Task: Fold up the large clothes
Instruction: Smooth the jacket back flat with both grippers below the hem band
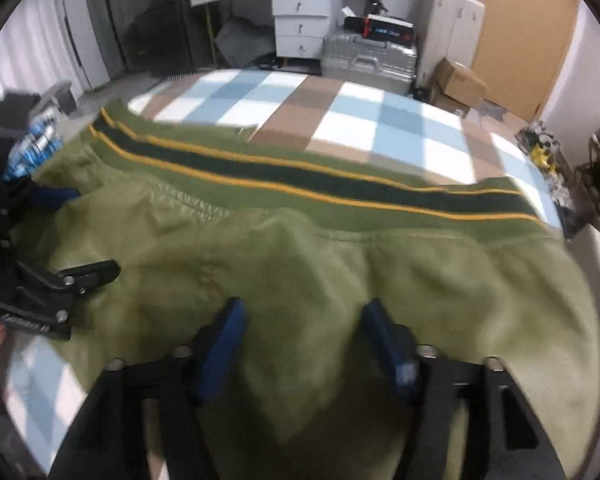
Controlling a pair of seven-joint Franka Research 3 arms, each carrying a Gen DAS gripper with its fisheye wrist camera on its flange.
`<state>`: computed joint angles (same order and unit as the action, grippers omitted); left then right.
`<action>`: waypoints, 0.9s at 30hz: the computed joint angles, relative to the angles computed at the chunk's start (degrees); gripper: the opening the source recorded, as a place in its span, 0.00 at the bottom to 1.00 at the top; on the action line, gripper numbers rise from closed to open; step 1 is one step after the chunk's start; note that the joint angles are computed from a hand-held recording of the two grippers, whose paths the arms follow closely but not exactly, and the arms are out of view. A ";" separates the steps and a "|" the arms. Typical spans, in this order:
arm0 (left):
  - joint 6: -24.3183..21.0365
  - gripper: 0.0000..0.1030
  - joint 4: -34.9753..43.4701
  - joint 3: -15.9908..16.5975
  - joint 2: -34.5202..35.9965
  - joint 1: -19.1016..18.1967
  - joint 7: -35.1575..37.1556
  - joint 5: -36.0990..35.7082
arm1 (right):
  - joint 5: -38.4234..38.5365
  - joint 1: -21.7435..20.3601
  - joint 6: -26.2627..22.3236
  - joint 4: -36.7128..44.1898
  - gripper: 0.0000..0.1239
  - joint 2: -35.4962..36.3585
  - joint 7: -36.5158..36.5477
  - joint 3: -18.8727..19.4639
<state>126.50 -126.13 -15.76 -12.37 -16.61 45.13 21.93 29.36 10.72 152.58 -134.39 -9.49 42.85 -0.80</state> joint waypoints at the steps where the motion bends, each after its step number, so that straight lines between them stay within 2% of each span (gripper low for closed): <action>1: 0.80 0.97 -1.58 -0.29 -2.41 0.03 -1.55 0.98 | 2.80 -0.06 0.18 -0.77 0.48 -1.92 -2.39 -1.35; 2: 2.08 0.97 -3.86 -0.01 -5.91 0.12 -2.40 1.25 | 6.12 -0.53 1.10 -2.01 0.49 -4.33 -5.92 -3.03; 3: 1.90 0.97 -4.92 -0.02 -7.44 0.33 -3.15 1.20 | 5.42 -1.01 2.10 -2.23 0.49 -4.73 -5.63 -3.27; 6: 0.00 0.97 -7.57 -0.08 -9.88 0.51 -3.84 0.39 | 1.59 -4.28 5.36 -4.59 0.49 -6.71 -5.64 -4.14; 7: -0.85 0.97 -8.35 -0.19 -9.67 1.01 -4.55 0.71 | -1.77 -6.51 6.76 -4.93 0.49 -5.56 -3.34 -3.52; 9: 1.36 0.99 -10.29 1.36 -8.65 0.81 -4.21 -2.18 | -6.33 -8.86 6.49 -4.48 0.49 -2.86 0.66 -2.86; 10: 3.78 0.99 -11.77 2.46 -8.32 0.81 -3.65 -3.93 | -6.09 -8.66 5.57 -4.13 0.49 -1.26 0.08 -3.58; 13: 10.27 0.99 -15.78 4.57 -9.66 1.09 -2.52 -8.49 | -1.38 -6.68 10.16 -5.52 0.50 0.47 -6.01 -4.56; 16: 9.55 0.99 -15.32 3.11 -9.57 2.11 -2.59 -7.31 | -0.13 -7.18 7.36 -3.78 0.51 1.23 -5.24 -4.80; 18: 8.31 0.99 -14.68 2.69 -9.80 2.25 -2.90 -7.43 | -4.45 -8.41 6.96 -3.54 0.51 1.10 -1.83 -3.57; 20: 4.88 0.98 -12.94 1.26 -10.70 2.56 -4.68 -6.07 | -10.83 -10.56 4.39 -2.16 0.51 0.40 4.12 -1.54; 21: 4.38 0.98 -12.31 0.51 -11.41 2.63 -5.52 -4.70 | -8.85 -9.91 3.15 -1.31 0.51 -0.28 3.60 -2.03; 23: 7.05 0.98 -12.04 0.46 -13.28 2.06 -5.72 -3.48 | 5.25 -5.10 -2.08 0.62 0.50 -3.31 -4.97 -6.94; 24: 8.27 0.98 -11.25 0.66 -13.15 1.77 -5.45 -3.56 | 9.34 -4.43 -2.88 1.36 0.50 -3.97 -7.41 -7.35; 26: 8.47 0.98 -7.77 0.24 -10.31 2.33 -4.73 -2.05 | 10.69 -4.08 -0.78 3.38 0.54 -3.30 -6.39 -5.63; 27: 6.76 0.98 -5.09 -0.32 -7.70 3.07 -4.19 -0.22 | 9.87 -4.05 -0.97 5.24 0.54 -1.76 -5.37 -4.83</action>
